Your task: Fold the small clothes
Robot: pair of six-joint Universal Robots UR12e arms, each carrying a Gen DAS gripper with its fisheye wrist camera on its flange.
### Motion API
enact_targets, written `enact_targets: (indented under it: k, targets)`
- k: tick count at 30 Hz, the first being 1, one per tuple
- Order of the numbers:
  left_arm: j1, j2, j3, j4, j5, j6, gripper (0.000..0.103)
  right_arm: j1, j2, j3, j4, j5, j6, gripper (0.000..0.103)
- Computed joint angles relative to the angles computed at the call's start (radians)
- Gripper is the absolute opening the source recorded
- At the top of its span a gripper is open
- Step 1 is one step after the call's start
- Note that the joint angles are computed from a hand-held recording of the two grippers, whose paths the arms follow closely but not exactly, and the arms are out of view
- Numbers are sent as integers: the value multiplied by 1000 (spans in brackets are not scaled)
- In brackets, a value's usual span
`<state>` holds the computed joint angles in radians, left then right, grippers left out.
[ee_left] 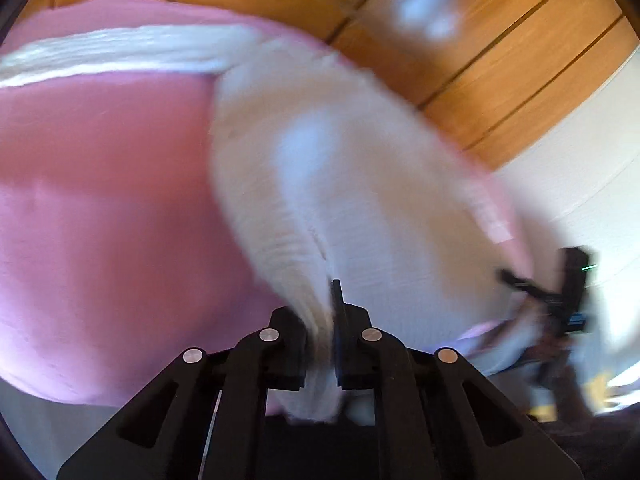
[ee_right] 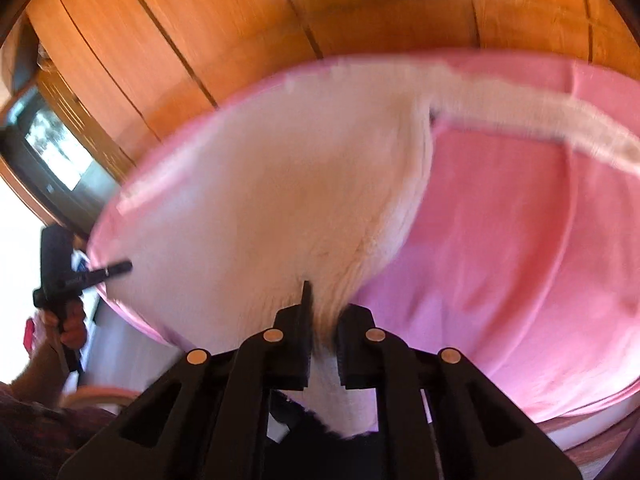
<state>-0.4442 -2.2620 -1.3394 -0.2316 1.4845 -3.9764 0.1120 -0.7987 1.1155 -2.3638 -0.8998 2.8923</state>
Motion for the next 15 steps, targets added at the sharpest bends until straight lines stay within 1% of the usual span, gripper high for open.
enact_targets:
  k: [1,3,4,5,6,7,9,10,11,12,13,14,15]
  targets:
    - [0,8,-7,47,-14,5,6,-9,-12,10,-42,25,21,6]
    - [1,24,-24,92,-47,-3,6,-23,-28,21,-86,46,49,5]
    - [-2,27,-26,80,-48,2,6,-30,-33,27,-97,49,64,5]
    - [-7,33,-30,37,-33,20,6,-33,-34,32,-102,40,75,5]
    - [-9,36,-34,-15,-22,20,6,-35,-33,34,-94,25,81,5]
    - [-9,33,-34,-53,-22,5,6,-35,-26,31,-58,0,84,5]
    - [-7,26,-38,-142,-27,-25,6,-24,-11,23,2,-76,68,5]
    - [-10,18,-27,-230,5,-44,6,-18,3,16,40,-123,68,5]
    - [-8,12,-25,-276,-2,-66,6,-15,14,7,72,-138,70,5]
    - [-6,10,-27,-281,-9,-78,6,-10,24,2,103,-159,61,5]
    - [-7,14,-38,-261,-5,-85,6,-9,27,-3,119,-161,48,5]
    - [-9,20,-42,-260,6,-75,6,-10,28,-4,133,-145,40,6]
    - [-13,28,-44,-262,26,-60,6,-11,28,-7,143,-130,36,10]
